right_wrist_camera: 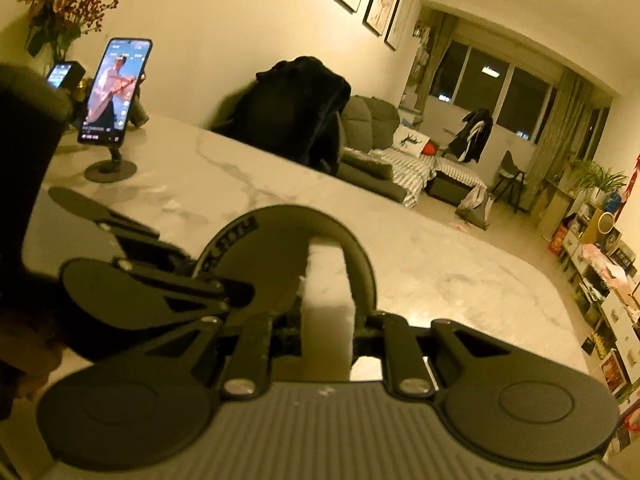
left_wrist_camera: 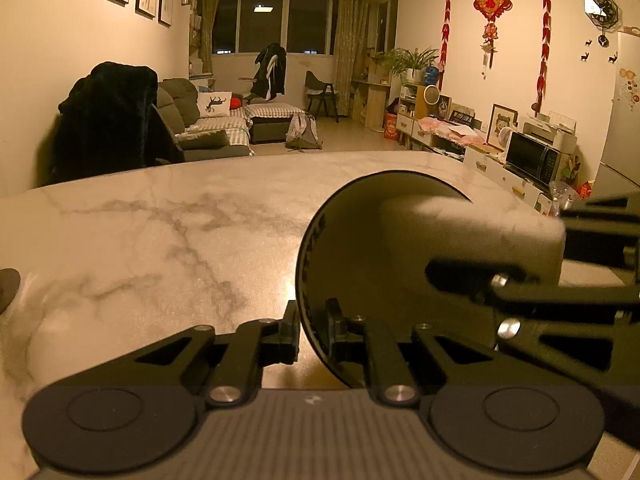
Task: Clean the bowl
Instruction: 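Continue wiping the bowl interior with the sponge in the right gripper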
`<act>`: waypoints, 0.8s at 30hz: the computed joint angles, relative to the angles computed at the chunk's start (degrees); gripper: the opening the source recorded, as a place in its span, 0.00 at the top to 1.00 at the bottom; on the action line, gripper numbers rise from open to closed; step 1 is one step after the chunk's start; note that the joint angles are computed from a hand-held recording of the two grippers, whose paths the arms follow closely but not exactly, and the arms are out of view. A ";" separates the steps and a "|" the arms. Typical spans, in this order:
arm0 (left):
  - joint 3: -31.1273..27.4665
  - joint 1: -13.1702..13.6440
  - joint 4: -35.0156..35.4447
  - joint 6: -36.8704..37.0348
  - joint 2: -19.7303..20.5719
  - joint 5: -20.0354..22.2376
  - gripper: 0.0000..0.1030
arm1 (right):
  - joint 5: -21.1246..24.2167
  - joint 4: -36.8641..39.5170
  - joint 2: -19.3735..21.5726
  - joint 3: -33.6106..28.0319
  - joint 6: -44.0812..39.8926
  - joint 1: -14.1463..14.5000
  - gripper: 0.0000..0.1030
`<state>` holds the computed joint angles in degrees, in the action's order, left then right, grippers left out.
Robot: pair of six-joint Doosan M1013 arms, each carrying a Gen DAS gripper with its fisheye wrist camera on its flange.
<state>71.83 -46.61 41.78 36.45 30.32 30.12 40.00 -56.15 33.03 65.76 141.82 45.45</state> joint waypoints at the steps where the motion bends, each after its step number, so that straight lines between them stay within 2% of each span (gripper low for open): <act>1: -0.01 0.03 -0.23 0.12 0.00 -0.01 0.87 | -0.03 0.09 -0.02 0.06 0.02 -0.02 0.83; 4: -0.08 0.34 -2.62 1.10 -0.03 -0.74 0.86 | 0.02 1.42 0.06 0.06 -0.59 -0.15 0.83; 6: 0.05 0.85 -6.47 2.54 -0.02 -2.33 0.82 | 0.23 2.61 0.11 0.17 -1.06 -0.25 0.83; 11: 1.12 2.75 -22.26 7.55 0.10 -8.28 0.80 | 0.29 2.84 -0.05 0.71 -0.59 -0.42 0.82; 14: 1.53 3.12 -23.89 6.97 0.05 -9.67 0.82 | -0.01 3.02 -0.18 0.99 -0.24 -0.57 0.82; 15: 1.59 3.06 -22.84 6.06 -0.01 -9.67 0.82 | -0.07 2.87 -0.21 1.05 -0.05 -0.58 0.82; 19: 1.78 1.61 -7.07 -4.65 -0.18 -7.83 0.84 | -0.11 2.01 -0.33 1.21 0.44 -0.48 0.82; 24: 1.55 -0.96 13.85 -12.05 -0.06 -2.25 0.89 | -0.25 1.87 -0.54 1.30 0.05 -0.43 0.82</act>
